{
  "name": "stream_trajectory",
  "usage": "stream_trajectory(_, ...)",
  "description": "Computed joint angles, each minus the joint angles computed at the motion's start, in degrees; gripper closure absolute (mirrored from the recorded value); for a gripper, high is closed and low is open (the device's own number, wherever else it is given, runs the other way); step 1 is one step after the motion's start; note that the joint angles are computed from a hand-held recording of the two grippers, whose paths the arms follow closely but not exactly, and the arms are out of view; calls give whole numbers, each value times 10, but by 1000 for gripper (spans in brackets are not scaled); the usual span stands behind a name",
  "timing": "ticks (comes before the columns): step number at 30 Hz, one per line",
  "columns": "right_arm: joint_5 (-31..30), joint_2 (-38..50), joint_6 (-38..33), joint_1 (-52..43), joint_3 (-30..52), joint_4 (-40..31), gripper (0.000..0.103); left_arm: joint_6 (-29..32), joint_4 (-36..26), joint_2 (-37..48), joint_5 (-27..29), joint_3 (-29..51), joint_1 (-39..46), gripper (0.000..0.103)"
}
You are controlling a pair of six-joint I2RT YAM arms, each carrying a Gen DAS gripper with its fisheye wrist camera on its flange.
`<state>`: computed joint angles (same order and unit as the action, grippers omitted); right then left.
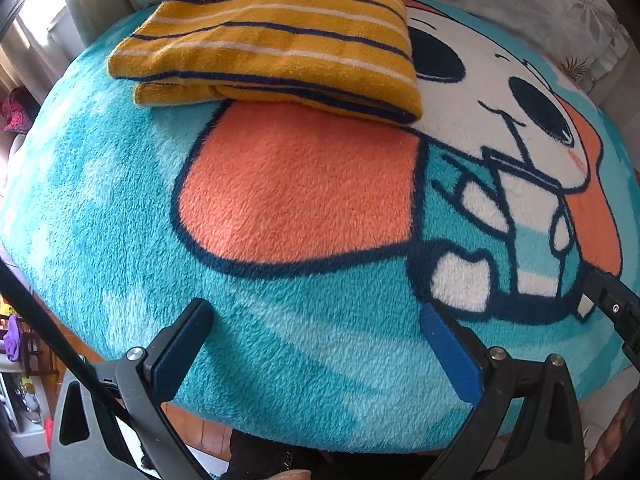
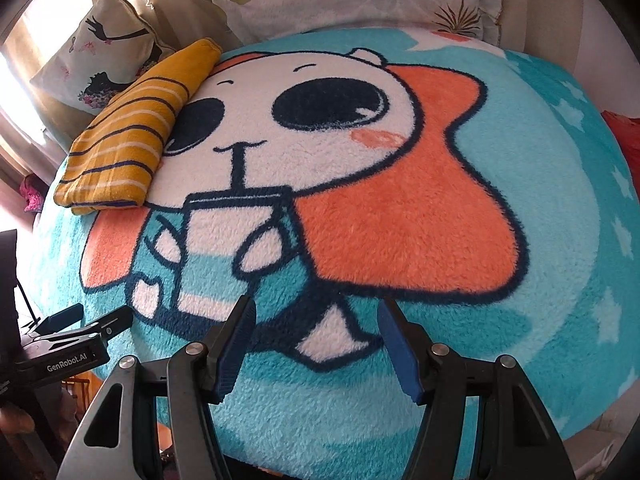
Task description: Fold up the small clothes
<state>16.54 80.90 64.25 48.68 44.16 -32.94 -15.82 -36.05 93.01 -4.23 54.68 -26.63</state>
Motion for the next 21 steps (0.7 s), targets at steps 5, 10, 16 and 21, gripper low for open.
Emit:
stream_trajectory(5,-6,18,-17,-4,11,11,35,1,0,0,3,-3,5,0)
stream_trajectory(10,-13,36,-40,-13,25,21,35,6,-5,2,14,4,17,0)
stream_trajectory(16,-9,53,-59,-17,48,24,34,3,-21,-31,5,21,43,0)
stream_trajectory(21,-11,76,-76,-19,74,29,34,13,-35,-58,9,29,62,0)
